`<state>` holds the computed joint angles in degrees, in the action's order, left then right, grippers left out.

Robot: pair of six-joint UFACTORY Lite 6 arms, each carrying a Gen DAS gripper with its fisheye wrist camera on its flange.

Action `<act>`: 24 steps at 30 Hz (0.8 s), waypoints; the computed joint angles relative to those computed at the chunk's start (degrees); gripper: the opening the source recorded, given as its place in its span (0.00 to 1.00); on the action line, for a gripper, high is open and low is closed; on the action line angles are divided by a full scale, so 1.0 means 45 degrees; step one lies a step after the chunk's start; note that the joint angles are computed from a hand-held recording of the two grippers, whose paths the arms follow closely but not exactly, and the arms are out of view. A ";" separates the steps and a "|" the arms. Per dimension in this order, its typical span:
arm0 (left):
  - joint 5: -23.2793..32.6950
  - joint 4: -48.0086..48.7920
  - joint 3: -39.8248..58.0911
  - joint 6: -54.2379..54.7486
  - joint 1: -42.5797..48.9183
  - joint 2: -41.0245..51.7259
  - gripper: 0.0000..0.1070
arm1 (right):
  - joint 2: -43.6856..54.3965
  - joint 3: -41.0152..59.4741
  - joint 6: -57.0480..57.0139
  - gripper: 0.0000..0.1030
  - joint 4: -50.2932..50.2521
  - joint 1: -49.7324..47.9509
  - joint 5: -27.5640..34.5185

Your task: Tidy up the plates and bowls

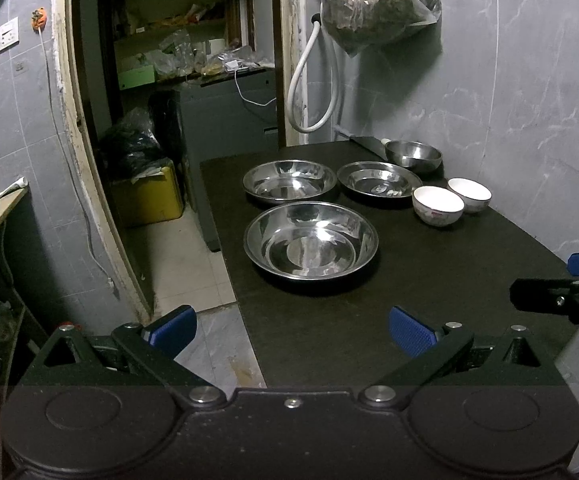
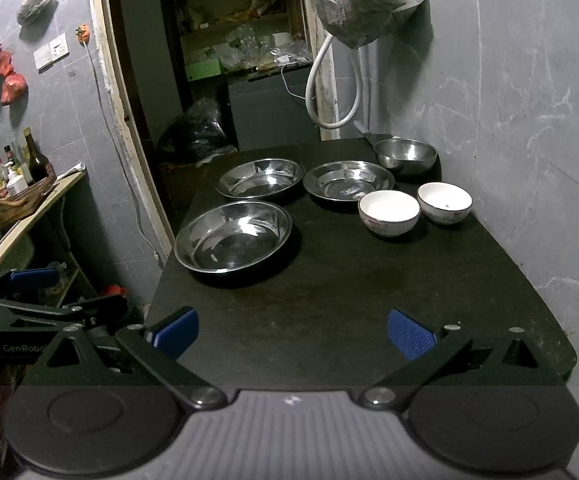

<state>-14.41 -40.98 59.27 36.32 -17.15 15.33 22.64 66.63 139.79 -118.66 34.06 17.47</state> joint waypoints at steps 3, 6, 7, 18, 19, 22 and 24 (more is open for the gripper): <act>-0.0049 -0.0135 0.0179 0.0112 -0.0032 0.0279 0.96 | 0.0026 -0.0013 0.0308 1.00 -0.0297 -0.0096 -0.0069; -0.0040 -0.0063 0.0174 0.0048 -0.0027 0.0285 0.96 | 0.0030 0.0053 0.0346 1.00 -0.0349 -0.0231 -0.0237; -0.0047 -0.0142 0.0193 0.0129 -0.0038 0.0333 0.96 | 0.0035 0.0062 0.0347 1.00 -0.0339 -0.0244 -0.0265; 0.0228 -0.2281 0.0872 0.2284 -0.0157 0.0761 0.96 | 0.0110 0.0289 0.0195 1.00 -0.0291 -0.0502 -0.0712; 0.0245 -0.2487 0.0928 0.2492 -0.0169 0.0802 0.96 | 0.0137 0.0331 0.0218 1.00 -0.0332 -0.0555 -0.0773; 0.0305 -0.3532 0.1201 0.3527 -0.0235 0.0961 0.96 | 0.0292 0.0510 0.0347 1.00 -0.0529 -0.0703 -0.0930; 0.0323 -0.4203 0.1364 0.4203 -0.0272 0.1052 0.96 | 0.0369 0.0611 0.0378 1.00 -0.0586 -0.0756 -0.1015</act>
